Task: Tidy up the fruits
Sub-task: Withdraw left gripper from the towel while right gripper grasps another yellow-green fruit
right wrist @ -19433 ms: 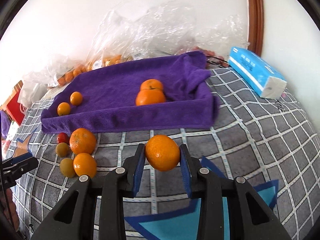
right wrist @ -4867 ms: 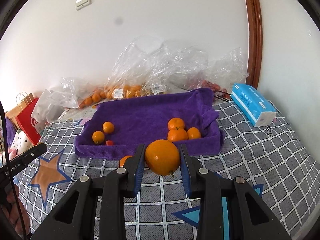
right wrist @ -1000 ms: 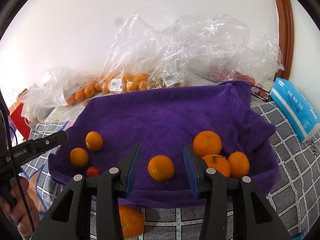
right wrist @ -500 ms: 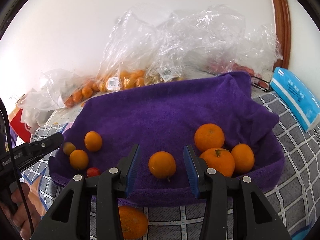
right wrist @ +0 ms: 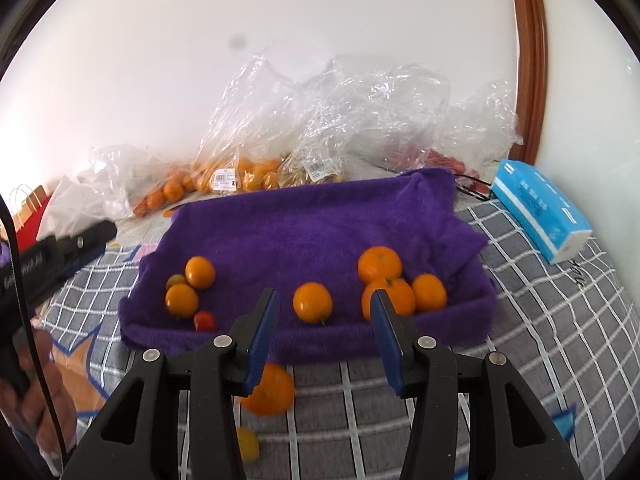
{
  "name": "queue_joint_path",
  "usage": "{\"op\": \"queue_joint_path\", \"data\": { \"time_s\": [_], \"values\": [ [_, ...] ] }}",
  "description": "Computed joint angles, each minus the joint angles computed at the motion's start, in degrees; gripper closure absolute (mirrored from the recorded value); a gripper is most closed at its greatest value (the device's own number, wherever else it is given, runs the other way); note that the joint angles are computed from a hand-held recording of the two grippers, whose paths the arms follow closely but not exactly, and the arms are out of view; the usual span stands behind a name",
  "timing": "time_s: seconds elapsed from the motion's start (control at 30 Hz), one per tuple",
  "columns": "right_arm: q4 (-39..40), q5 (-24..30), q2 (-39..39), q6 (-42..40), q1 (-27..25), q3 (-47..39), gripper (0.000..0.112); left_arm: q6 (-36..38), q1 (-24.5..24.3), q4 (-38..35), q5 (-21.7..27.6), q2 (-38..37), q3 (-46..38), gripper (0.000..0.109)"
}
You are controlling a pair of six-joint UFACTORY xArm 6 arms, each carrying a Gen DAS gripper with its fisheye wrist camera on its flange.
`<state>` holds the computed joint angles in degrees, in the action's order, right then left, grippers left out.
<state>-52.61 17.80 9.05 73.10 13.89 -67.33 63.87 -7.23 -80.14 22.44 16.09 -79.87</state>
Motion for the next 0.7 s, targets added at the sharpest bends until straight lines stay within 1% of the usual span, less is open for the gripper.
{"op": "queue_joint_path", "data": {
  "time_s": [0.07, 0.2, 0.3, 0.4, 0.5, 0.6, 0.7],
  "values": [
    [0.02, 0.91, -1.76, 0.68, 0.54, 1.75, 0.065, -4.50, 0.14, 4.91, 0.05, -1.38, 1.03, 0.067],
    [1.97, 1.94, -3.96, -0.45, 1.50, 4.35, 0.065, -6.20, 0.89, 8.00, 0.97, -5.01, 4.98, 0.064],
    [3.28, 2.52, -4.42, -1.22, 2.42, 5.62, 0.065, -5.67, 0.58, 10.10, -2.66, -7.47, 9.19, 0.064],
    [2.93, 1.81, -4.78, -0.27, 3.31, 6.95, 0.065, -6.22, 0.64, 12.70, -5.59, -8.41, 12.82, 0.063],
    [1.71, 1.19, -4.90, 0.96, 4.27, 7.65, 0.065, -10.27, 1.33, 17.34, -7.34, -8.64, 16.36, 0.063],
    [0.42, 0.17, -5.00, 1.57, 4.97, 8.30, 0.065, -15.01, 2.34, 22.75, -7.54, -8.72, 19.19, 0.063],
    [1.35, -2.03, -4.68, 0.27, 5.10, 9.18, 0.065, -16.66, 2.46, 24.19, -9.85, -9.08, 21.57, 0.063]
  ]
}}
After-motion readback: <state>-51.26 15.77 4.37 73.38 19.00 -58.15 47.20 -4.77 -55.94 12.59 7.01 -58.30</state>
